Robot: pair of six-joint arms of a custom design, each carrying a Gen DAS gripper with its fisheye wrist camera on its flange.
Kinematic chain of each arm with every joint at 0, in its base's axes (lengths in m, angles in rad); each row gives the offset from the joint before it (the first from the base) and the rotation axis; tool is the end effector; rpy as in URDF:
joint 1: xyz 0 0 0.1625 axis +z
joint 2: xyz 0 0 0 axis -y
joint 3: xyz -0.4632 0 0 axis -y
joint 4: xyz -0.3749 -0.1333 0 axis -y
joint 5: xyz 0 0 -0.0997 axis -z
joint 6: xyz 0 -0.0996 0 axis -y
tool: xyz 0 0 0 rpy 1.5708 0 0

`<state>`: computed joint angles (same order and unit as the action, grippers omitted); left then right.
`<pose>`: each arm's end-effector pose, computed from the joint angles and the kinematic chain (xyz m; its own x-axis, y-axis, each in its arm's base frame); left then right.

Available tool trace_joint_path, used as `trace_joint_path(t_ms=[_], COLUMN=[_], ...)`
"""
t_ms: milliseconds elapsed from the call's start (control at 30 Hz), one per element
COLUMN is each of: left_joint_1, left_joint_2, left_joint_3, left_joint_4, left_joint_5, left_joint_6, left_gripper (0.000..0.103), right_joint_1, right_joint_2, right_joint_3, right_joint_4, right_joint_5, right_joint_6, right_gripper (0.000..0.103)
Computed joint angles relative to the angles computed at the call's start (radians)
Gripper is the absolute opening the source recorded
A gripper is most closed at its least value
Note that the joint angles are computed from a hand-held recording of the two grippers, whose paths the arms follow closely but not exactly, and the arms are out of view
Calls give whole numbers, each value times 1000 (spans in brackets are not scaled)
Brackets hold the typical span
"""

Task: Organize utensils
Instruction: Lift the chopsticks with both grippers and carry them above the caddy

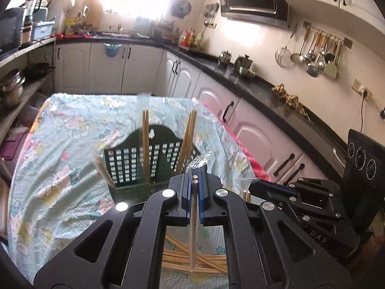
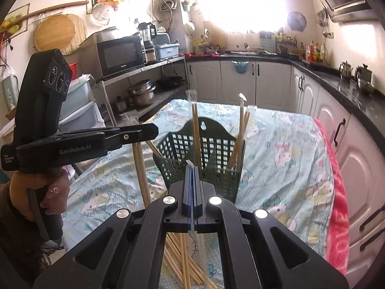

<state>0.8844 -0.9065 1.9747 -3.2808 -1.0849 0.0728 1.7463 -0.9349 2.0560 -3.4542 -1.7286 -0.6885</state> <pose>-0.2404 -0.5771 0.1878 -0.8220 0.3883 -0.4166 0.5689 0.5929 -0.5698 0.2168 -0.5487 0.1952 -0.6853 -0.5031 0.5266 -0.7274 0.5082 -0.4611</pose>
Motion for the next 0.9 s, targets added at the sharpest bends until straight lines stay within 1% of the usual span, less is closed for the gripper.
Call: trace_joint_path(t_ms=[233, 367, 900], left_joint_1=[-20, -26, -35], left_joint_2=[-12, -19, -43], left_joint_3=[-7, -19, -86], left_joint_4=[-72, -90, -111], left_joint_5=[20, 28, 39], left_joint_6=[7, 12, 61], left_gripper=[2, 2, 2], right_joint_1=[26, 40, 83], right_joint_2=[-9, -11, -7], right_joint_3=[-24, -43, -124], right_joint_4=[1, 4, 5], right_joint_5=[15, 25, 56], right_joint_6=[-18, -32, -68], right_gripper=[1, 1, 1])
